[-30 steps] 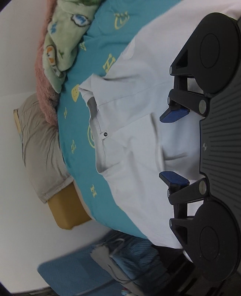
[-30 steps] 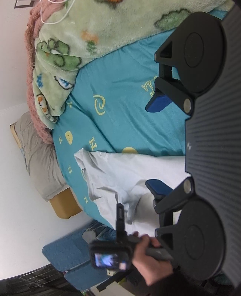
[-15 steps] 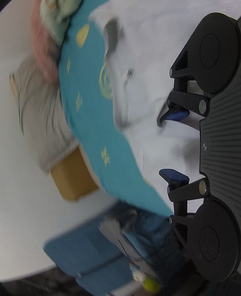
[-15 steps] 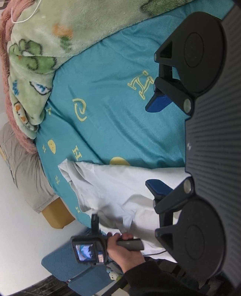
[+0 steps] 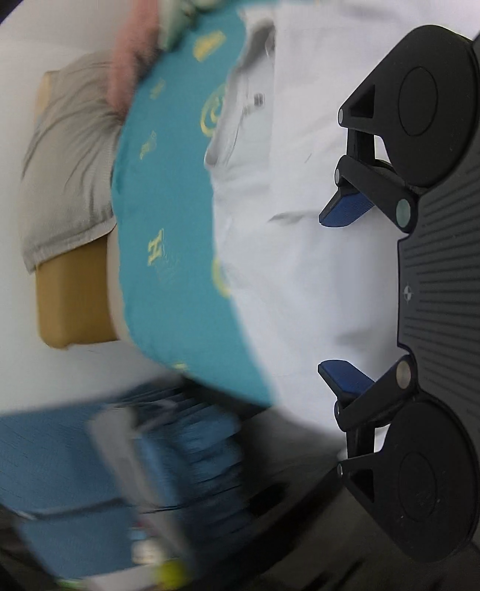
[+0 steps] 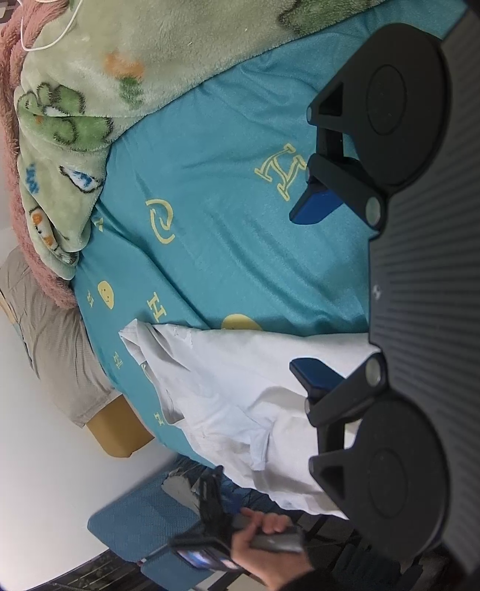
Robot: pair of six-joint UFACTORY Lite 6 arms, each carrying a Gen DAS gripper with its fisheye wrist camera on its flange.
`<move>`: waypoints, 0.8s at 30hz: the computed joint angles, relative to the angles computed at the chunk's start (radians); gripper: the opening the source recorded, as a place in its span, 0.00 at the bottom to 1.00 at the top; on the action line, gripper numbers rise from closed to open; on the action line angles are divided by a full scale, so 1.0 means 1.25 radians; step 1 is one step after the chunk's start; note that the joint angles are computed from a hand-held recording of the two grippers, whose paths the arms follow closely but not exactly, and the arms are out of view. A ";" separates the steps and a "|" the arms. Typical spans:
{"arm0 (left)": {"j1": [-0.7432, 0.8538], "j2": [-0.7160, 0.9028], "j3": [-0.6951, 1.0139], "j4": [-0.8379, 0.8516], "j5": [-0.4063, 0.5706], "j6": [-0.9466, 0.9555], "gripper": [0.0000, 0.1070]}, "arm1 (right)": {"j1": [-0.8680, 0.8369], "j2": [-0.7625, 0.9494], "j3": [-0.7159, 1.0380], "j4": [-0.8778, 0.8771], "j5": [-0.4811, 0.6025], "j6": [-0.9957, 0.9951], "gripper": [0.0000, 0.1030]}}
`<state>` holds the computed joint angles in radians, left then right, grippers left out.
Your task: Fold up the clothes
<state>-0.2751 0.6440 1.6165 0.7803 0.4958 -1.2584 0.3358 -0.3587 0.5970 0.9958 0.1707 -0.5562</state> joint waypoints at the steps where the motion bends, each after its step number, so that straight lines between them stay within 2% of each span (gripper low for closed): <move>1: -0.003 -0.062 -0.084 -0.037 -0.043 -0.022 0.76 | -0.002 0.000 0.001 0.016 0.002 -0.016 0.78; 3: -0.025 -0.185 -0.251 -0.055 -0.124 -0.095 0.75 | -0.005 -0.002 0.000 0.046 0.005 -0.045 0.78; 5: -0.090 -0.318 -0.414 0.036 -0.156 -0.244 0.75 | -0.009 -0.001 0.003 0.053 0.012 -0.049 0.78; 9: -0.306 -0.526 -0.600 0.073 -0.070 -0.420 0.73 | -0.020 -0.027 0.001 0.068 0.041 -0.069 0.78; 13: -0.581 -0.684 -0.747 0.156 -0.052 -0.735 0.70 | -0.042 -0.096 -0.016 0.073 0.087 -0.070 0.78; 15: -0.714 -0.694 -0.778 0.207 -0.040 -0.899 0.66 | -0.057 -0.150 -0.029 0.044 0.120 -0.039 0.78; 17: -0.815 -0.666 -0.775 0.199 -0.030 -0.976 0.60 | -0.063 -0.209 -0.043 -0.015 0.148 0.024 0.78; 21: -0.897 -0.634 -0.773 0.133 -0.020 -0.974 0.54 | -0.051 -0.331 -0.060 -0.187 0.208 0.215 0.78; 24: -0.946 -0.625 -0.783 0.138 -0.023 -1.021 0.53 | -0.044 -0.427 -0.073 -0.271 0.262 0.309 0.78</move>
